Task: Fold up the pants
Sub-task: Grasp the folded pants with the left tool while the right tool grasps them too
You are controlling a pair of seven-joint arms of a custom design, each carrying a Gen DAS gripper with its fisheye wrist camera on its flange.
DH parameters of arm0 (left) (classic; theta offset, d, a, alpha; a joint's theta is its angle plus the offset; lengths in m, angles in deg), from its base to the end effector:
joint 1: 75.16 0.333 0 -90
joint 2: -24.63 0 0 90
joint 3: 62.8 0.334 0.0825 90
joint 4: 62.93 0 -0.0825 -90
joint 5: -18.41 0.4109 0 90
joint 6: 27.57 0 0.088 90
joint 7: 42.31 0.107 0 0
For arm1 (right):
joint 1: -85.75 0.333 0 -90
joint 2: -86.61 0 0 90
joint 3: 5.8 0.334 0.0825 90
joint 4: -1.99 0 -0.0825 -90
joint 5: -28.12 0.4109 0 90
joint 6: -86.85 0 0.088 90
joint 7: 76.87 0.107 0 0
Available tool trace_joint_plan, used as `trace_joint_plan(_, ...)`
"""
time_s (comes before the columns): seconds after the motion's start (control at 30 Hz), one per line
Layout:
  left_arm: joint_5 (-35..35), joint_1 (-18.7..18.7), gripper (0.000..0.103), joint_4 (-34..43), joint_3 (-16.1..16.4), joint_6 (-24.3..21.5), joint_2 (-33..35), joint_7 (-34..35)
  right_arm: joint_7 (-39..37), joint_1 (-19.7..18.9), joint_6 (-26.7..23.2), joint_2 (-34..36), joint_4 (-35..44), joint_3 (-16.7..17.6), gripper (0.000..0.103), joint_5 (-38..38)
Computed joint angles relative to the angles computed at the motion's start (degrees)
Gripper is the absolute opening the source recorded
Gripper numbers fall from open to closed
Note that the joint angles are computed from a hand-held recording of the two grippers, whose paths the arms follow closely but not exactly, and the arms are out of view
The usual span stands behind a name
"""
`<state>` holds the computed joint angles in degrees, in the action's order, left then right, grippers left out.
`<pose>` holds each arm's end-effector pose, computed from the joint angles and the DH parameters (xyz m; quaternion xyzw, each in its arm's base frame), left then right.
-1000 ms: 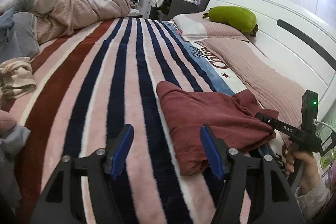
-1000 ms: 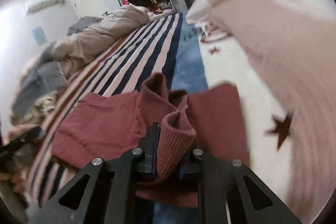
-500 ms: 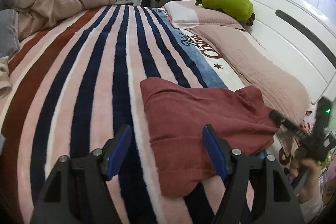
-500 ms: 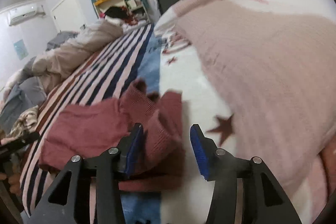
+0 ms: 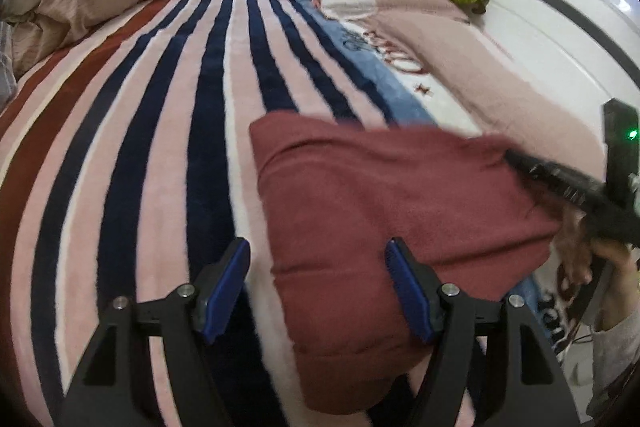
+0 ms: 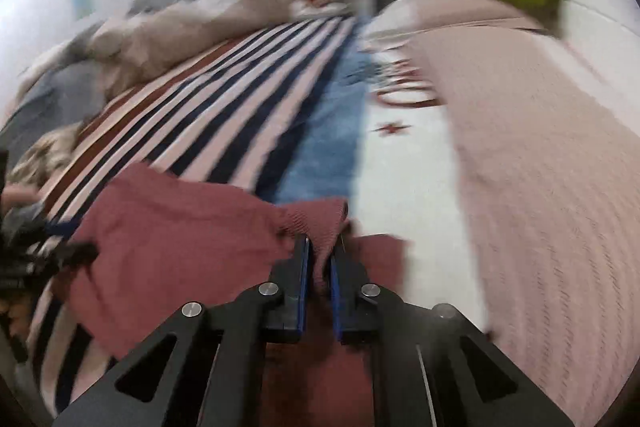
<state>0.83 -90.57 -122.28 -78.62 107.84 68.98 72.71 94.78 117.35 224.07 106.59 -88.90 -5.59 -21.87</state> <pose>0.7594 -0.3597 0.4672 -0.3989 0.8470 -0.3502 0.0276 0.6258 0.3805 0.4953 -0.5250 0.7479 -0.3003 0.2734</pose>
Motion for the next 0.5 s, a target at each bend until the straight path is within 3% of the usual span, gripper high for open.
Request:
trace_joint_plan(0.07, -0.20, 0.22, 0.067, 0.01, -0.16, -0.94, 0.35, 0.10, 5.99, 1.08, -2.22, -2.36, -3.32, -0.74, 0.003, -2.21)
trace_joint_plan(0.2, -0.20, 0.18, 0.067, -0.18, -0.18, -1.24, 0.08, 0.35, 10.37, -0.77, 0.90, -4.97, -8.62, 0.76, 0.006, -1.48)
trace_joint_plan(0.27, -1.08, 0.67, 0.067, 0.16, -0.74, -1.56, -0.03, 0.60, 11.58, -0.80, 0.56, -5.29, -9.06, 1.06, 0.017, -3.03)
trace_joint_plan(0.33, -2.90, 1.67, 0.067, 0.38, -1.83, -1.71, -0.29, 1.64, 13.40, -1.11, 1.02, -5.98, -9.53, 1.09, 0.039, -4.59)
trace_joint_plan(0.5, -3.06, 1.00, 0.067, 3.67, -0.77, -2.16, 1.08, -0.32, 12.77, -3.84, 6.66, -8.55, -11.89, 1.75, 0.042, -4.52)
